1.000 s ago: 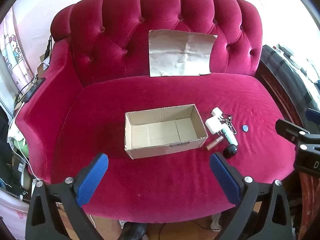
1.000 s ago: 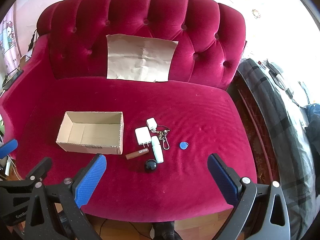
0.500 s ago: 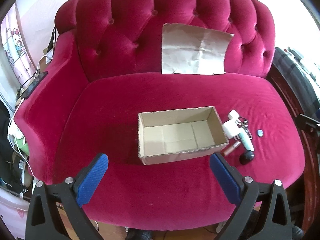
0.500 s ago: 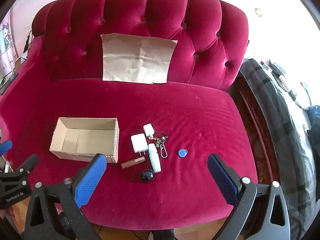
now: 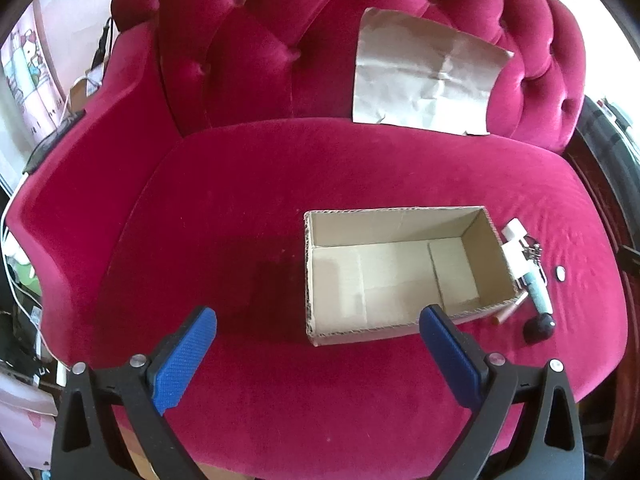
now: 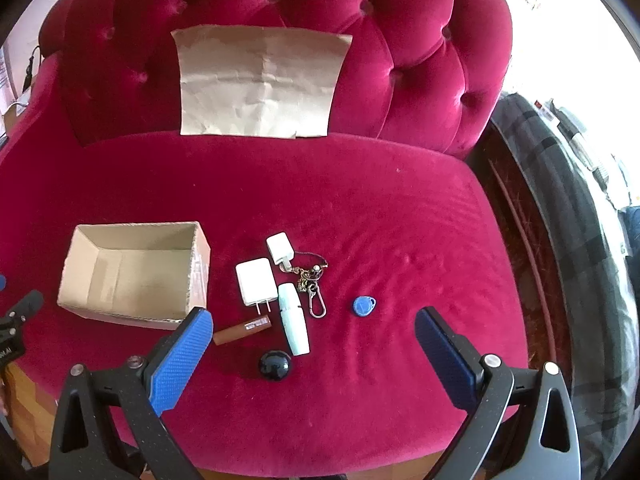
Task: Organize rigid objects
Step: 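Move the left gripper to the cardboard box wall and close on it while the right gripper approaches the items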
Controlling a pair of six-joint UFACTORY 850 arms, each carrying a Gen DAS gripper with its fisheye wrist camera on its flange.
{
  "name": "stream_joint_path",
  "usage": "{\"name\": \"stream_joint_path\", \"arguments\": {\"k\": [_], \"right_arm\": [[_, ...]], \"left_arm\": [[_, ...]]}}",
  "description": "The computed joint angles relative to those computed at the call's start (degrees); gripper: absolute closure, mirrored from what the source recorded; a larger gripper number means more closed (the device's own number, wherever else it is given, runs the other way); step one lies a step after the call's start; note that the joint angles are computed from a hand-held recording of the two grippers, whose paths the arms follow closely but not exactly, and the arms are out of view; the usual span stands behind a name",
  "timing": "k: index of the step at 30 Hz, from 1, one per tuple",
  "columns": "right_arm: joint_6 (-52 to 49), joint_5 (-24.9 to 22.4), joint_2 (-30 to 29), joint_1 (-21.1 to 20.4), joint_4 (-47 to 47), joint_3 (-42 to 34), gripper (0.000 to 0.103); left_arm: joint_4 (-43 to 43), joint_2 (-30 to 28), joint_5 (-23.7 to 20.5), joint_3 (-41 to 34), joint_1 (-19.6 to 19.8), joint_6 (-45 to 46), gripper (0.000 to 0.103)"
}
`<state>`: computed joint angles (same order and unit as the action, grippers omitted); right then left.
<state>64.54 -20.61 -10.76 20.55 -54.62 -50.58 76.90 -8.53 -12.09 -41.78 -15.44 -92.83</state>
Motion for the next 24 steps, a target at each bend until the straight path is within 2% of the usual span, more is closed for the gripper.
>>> {"name": "stream_joint_path", "arguments": {"k": [4, 8, 11, 18, 23, 24], "right_arm": [[-0.4, 1.8, -2.9, -1.4, 0.0, -0.9, 0.0], [1.6, 3.4, -5.3, -2.6, -1.9, -1.3, 0.0], [5.4, 3.4, -6.5, -2.8, -6.0, -1.6, 0.0], [15.7, 3.3, -8.7, -2.5, -17.2, -1.7, 0.0], [17.6, 4.1, -9.8, -2.5, -18.7, -2.4, 0.0], [17.8, 4.1, -9.9, -2.4, -18.9, -2.5, 0.0]], "left_arm": [[5.7, -2.9, 1.4, -0.9, 1.4, -5.3, 0.0], [17.5, -5.3, 1.9, -1.5, 2.3, -16.2, 0.0], [23.3, -7.0, 1.8, -2.4, 2.7, -20.4, 0.0], [25.8, -10.1, 3.1, -4.4, 3.9, -21.4, 0.002], [26.0, -11.4, 3.8, -5.3, 4.4, -21.3, 0.018], [23.9, -11.7, 3.6, -5.6, 4.4, -19.2, 0.021]]}}
